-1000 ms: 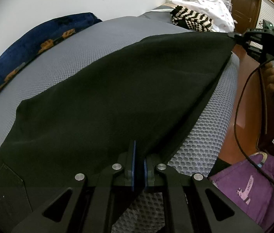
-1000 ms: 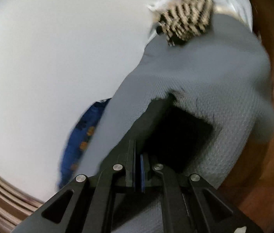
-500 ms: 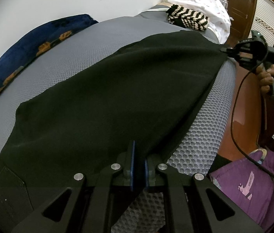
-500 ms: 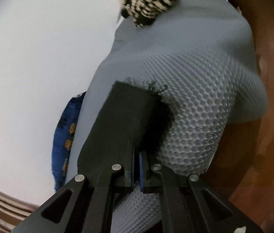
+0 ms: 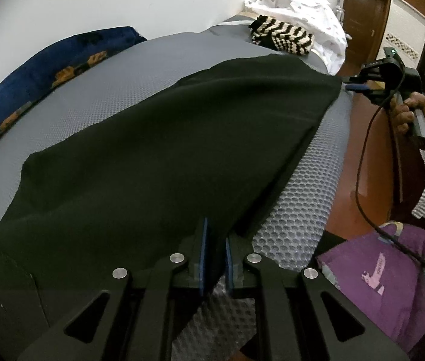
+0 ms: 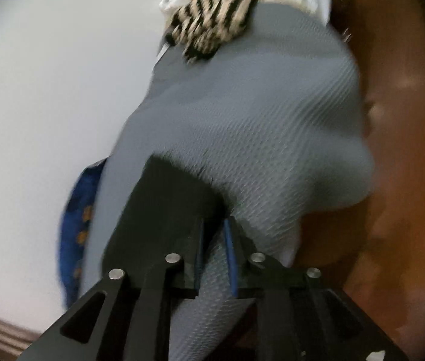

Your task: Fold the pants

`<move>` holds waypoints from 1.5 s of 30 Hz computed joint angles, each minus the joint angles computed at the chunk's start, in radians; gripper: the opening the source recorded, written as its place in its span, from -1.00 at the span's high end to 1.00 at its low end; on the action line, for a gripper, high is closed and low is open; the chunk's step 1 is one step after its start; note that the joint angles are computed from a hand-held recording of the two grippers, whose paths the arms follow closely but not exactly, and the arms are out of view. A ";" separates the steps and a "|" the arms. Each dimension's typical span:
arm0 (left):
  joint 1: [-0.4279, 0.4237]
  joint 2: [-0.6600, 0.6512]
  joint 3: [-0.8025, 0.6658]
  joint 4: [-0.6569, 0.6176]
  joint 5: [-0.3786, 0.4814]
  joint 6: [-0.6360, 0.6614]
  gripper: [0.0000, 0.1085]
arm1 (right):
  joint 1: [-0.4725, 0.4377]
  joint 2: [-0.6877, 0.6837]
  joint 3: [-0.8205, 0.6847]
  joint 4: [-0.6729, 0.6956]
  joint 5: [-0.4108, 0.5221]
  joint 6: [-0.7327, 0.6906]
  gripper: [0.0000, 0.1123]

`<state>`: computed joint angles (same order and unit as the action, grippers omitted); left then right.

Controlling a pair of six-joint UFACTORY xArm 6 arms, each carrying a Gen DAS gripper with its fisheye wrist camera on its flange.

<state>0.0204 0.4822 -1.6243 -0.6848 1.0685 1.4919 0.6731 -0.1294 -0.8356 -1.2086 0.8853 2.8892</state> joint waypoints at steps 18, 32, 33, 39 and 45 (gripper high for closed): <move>0.028 0.054 -0.085 -0.008 0.105 -0.065 0.61 | -0.261 0.467 -0.629 0.478 -0.142 -1.401 1.00; 0.038 0.095 -0.149 -0.014 0.160 -0.086 0.60 | -0.170 0.357 -0.466 0.348 -0.107 -1.128 0.43; 0.040 0.099 -0.155 -0.016 0.167 -0.088 0.60 | -0.149 0.342 -0.450 0.330 -0.087 -1.132 0.46; 0.042 0.113 -0.176 -0.018 0.178 -0.087 0.60 | -0.073 0.237 -0.372 0.282 -0.020 -1.003 0.41; 0.045 0.095 -0.141 -0.034 0.155 -0.062 0.60 | -0.025 0.389 -0.553 0.193 -0.229 -1.128 0.37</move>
